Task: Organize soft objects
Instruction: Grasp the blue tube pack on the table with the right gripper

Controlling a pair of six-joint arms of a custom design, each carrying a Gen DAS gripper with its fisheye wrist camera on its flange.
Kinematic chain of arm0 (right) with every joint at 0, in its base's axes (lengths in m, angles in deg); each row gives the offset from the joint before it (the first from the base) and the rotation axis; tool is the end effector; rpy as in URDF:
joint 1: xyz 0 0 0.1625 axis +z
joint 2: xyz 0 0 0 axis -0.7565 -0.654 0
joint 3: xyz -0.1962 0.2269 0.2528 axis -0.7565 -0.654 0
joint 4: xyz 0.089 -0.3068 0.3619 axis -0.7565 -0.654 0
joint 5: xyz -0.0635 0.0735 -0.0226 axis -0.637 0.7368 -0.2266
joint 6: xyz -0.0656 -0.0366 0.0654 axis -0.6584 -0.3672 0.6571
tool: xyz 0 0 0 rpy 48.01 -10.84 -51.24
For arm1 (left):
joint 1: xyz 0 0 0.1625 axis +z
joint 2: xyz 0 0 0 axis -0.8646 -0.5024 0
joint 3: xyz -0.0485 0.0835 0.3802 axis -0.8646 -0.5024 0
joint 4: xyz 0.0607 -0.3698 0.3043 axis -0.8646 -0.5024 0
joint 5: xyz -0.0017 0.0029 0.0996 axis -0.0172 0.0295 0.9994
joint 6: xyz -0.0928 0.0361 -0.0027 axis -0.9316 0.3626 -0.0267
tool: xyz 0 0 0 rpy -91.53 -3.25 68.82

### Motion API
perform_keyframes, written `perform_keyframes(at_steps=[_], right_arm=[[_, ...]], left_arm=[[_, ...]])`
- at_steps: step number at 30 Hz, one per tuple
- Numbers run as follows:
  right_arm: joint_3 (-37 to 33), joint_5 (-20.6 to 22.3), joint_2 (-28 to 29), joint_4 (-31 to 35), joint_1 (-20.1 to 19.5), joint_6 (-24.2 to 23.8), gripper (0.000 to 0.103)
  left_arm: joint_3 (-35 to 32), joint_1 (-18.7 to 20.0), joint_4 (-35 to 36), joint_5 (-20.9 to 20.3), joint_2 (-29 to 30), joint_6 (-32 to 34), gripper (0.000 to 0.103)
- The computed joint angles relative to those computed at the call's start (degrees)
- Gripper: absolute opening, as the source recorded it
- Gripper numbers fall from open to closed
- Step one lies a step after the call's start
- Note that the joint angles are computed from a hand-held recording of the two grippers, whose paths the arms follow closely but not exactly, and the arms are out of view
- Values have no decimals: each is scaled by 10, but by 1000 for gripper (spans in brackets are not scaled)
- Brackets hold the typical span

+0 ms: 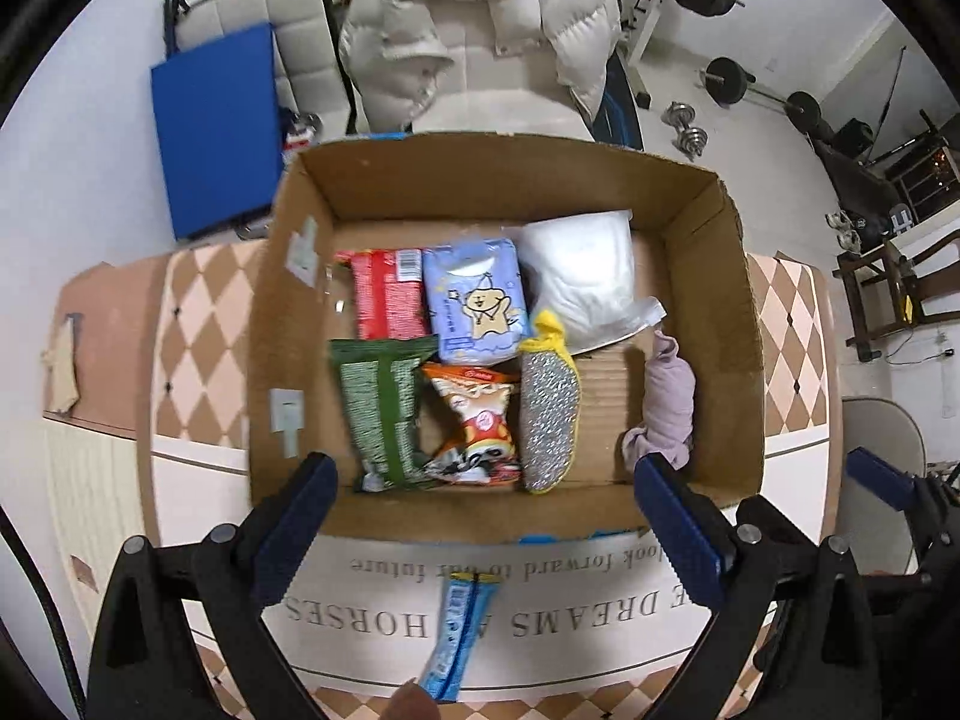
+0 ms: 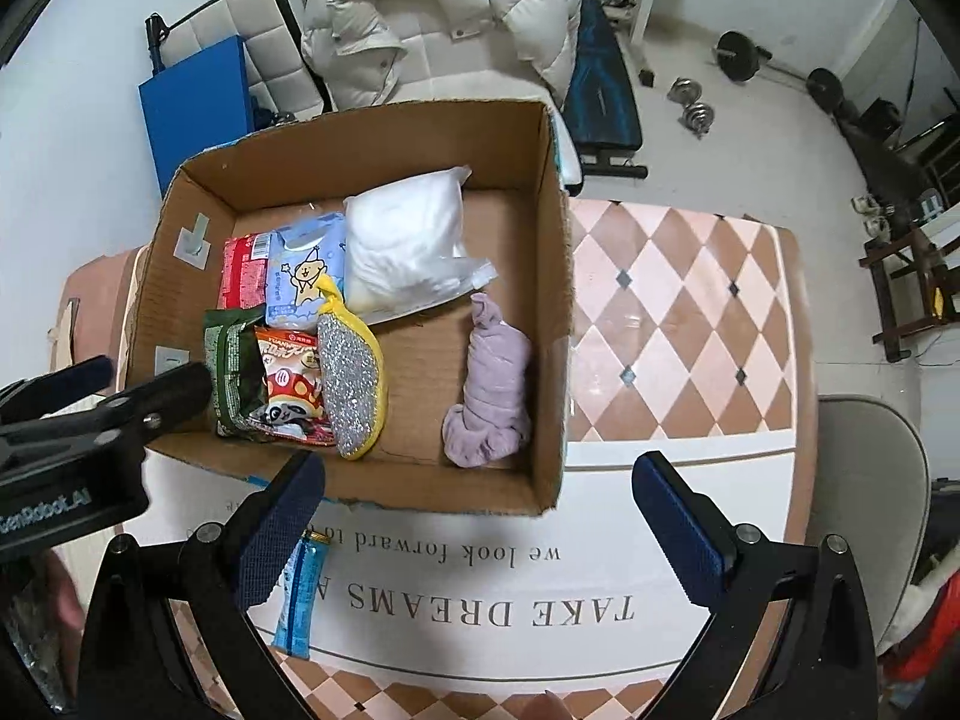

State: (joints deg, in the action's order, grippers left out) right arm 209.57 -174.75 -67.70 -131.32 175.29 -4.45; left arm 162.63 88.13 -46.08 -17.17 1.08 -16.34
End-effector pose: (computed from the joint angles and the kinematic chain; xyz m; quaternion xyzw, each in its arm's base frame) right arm 0.2856 -0.2788 0.3231 -0.2914 -0.8682 0.2064 0.3447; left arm -0.4181 -0.4177 0.2172 0.3763 0.8736 0.0703 0.3003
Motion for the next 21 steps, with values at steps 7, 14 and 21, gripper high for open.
perform_keyframes(at_steps=[7, 14, 21], right_arm=[[-32, -11, 41, 42, 48, 53, 103], [-53, -33, 70, 37, 96, 98, 103], [36, 47, 83, -121, 106, 108, 103]], left_arm=[[8, -20, -8, 32, -40, -3, 101], [33, -28, 8, 70, -97, -17, 101], [134, 4, 126, 125, -208, -87, 101]])
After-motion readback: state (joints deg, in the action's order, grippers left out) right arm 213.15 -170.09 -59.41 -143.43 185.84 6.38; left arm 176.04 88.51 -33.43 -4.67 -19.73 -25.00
